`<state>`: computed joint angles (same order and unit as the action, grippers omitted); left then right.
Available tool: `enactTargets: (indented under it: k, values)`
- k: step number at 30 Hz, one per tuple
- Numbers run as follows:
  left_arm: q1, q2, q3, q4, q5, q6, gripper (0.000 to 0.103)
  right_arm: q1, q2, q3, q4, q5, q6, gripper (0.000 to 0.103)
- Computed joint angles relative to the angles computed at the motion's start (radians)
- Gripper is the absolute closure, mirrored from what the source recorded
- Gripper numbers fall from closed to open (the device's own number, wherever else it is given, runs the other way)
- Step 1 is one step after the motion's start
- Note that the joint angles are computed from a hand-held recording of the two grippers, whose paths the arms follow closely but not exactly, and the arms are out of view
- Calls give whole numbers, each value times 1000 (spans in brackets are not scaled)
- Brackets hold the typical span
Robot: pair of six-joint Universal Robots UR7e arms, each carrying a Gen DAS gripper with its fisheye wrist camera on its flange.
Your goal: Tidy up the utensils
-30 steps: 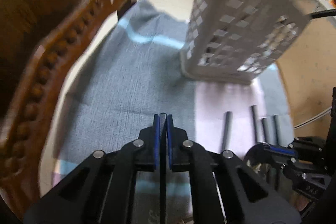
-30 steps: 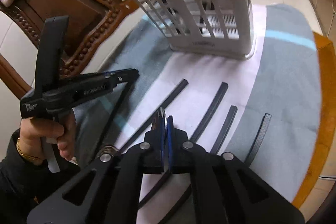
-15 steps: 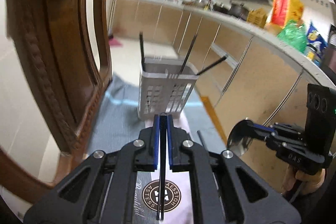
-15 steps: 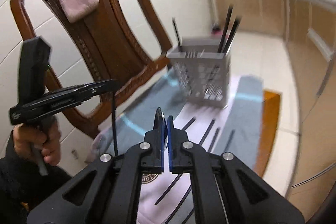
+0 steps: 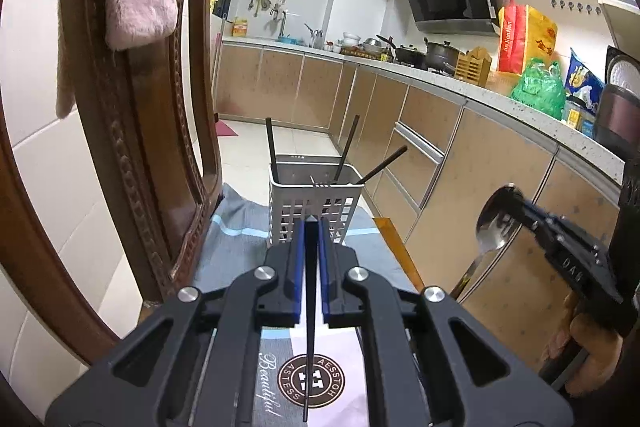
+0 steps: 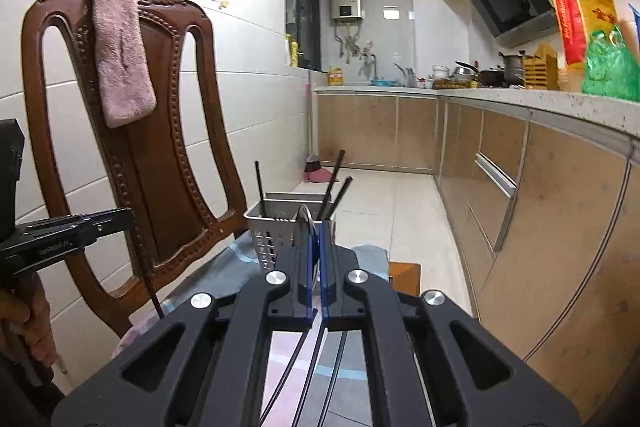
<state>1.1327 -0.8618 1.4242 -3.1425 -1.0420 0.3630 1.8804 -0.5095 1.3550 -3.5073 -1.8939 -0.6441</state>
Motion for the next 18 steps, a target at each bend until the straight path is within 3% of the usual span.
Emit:
enactTargets:
  k: [18]
  values:
    - [8, 22, -59, 25, 6, -4, 96, 1, 21, -18, -31, -13, 8, 100]
